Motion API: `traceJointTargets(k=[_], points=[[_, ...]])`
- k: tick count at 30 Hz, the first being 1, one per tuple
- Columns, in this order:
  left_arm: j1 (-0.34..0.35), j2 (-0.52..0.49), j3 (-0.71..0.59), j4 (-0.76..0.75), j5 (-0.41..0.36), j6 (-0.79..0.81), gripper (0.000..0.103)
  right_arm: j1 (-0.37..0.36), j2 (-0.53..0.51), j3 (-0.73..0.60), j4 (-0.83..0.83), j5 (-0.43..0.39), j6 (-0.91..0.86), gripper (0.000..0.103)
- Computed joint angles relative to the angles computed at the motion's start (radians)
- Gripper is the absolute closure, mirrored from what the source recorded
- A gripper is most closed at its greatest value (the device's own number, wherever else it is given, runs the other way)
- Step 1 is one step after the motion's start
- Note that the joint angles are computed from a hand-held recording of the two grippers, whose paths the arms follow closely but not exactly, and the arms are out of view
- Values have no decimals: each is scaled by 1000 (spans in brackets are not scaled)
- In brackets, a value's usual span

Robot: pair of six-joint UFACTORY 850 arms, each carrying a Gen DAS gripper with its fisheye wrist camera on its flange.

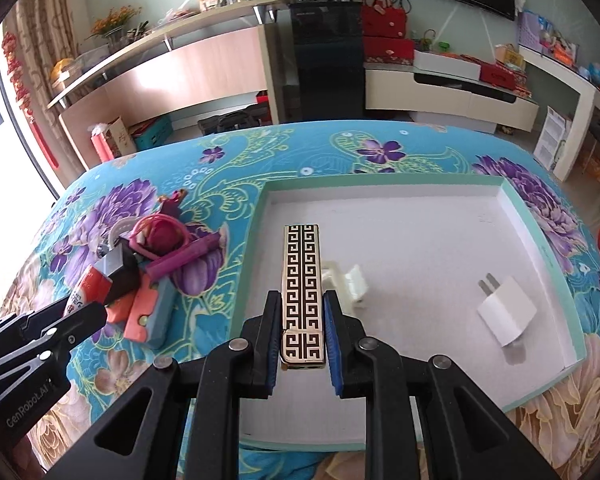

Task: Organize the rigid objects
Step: 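Place the patterned bar in the tray with the right gripper while the left places the tube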

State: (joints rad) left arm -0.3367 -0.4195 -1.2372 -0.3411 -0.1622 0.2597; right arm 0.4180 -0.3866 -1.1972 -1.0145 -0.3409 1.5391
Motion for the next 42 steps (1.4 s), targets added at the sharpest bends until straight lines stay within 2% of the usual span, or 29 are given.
traceJointTargets(k=[2,6,11,13,17,23,37,40,41,42], points=[[-21,-4,-4,-102,2,124,70,-17,20,26,-25,-11,50,82],[-68,-13,-13,-207,1,278,70,-51,59,78,-68,-16,142,82],[-111,-29,-28,-468,-15,583,70,-77,97,123,-105,-33,216,82],[-122,-42,-41,-507,-28,631,70,-81,102,129,-107,-35,229,82],[-138,-63,-59,-478,-43,602,70,-92,102,135,-77,-25,205,82],[-139,-100,-86,-315,-57,431,70,-102,83,130,-17,10,139,82],[-156,-137,-110,-224,-74,354,70,-111,56,115,107,25,6,80],[-155,-135,-110,-207,-70,334,69,-108,56,113,98,21,10,80],[-154,-135,-111,-190,-70,316,65,-107,56,112,96,16,9,80],[-153,-133,-110,-179,-72,305,57,-106,58,113,88,17,15,79]])
